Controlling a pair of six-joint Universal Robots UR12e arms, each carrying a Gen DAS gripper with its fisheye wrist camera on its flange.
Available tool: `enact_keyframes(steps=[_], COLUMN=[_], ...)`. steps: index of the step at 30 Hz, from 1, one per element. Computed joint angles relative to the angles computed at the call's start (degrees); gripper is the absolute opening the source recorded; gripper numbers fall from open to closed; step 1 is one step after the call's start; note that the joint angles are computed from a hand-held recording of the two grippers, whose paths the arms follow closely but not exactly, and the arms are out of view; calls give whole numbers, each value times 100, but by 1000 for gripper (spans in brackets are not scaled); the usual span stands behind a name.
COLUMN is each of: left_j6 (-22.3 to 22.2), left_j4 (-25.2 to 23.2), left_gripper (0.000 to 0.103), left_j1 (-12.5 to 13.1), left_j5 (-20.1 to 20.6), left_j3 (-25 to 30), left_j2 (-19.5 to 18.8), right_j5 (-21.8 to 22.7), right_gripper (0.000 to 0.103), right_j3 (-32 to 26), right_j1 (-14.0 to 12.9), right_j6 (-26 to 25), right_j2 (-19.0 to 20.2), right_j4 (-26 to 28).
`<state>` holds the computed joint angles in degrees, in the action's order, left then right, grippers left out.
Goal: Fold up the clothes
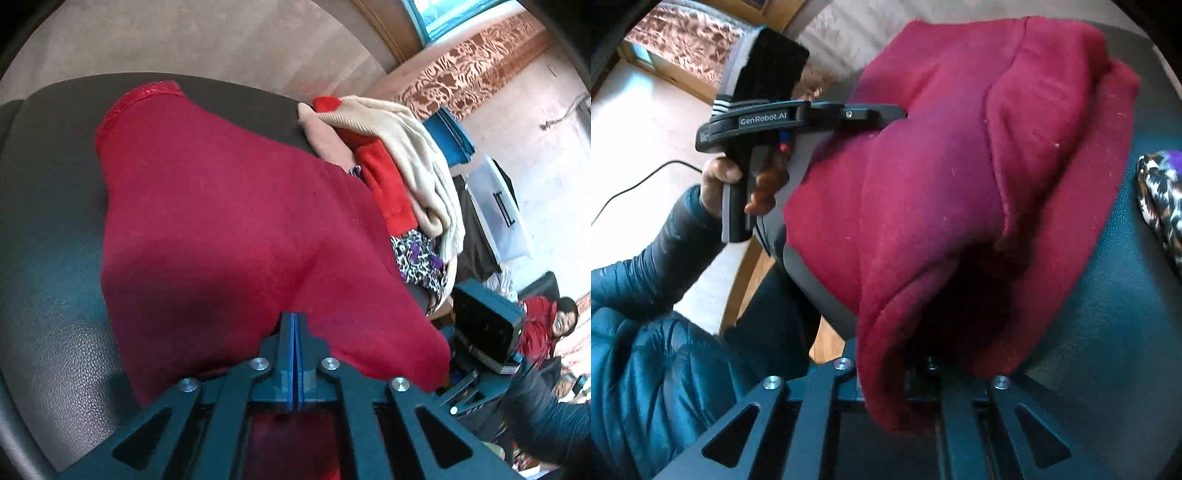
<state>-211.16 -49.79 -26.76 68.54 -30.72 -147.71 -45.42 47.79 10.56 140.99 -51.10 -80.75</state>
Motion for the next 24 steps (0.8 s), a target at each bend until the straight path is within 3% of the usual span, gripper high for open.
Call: enact_keyframes(steps=[2,4,6,8,10,14,19,21,22,24], left_j6=[57,60,-32,-74,-3,208,16,94,164,309], left_j4=[56,187,360,595,775,989,1436,1512,1481,1394], left_gripper=[1,1,1,4,20,21,23,23,24,26], left_j1=[-29,-47,-46,-68,-109,-204,-235,-238,-236,-231], left_j5=[151,248,262,381,559,967,1169,1187,1168,1113], left_j3=[-45,-151,-269,-405,-515,-666,-998,-1011,-929,-742], left_j2=[35,86,128,191,261,375,532,547,511,428], right_j5=[151,278,459,617,737,1060,760,562,455,273], right_gripper=[8,17,36,63,72,75,72,37,10,10], right_j3=[186,344,427,509,586,758,509,551,595,771], right_j1=[-40,-75,-119,-162,-206,-344,-194,-167,-169,-173], right_j6=[197,385,535,764,1013,1718,2445,2871,3146,3400], right_j2=[-110,-215,-314,-413,-499,-560,-239,-224,-241,-355], right_j4=[-194,-393,-548,-878,-1236,-2018,-2413,-2795,-3051,-3533])
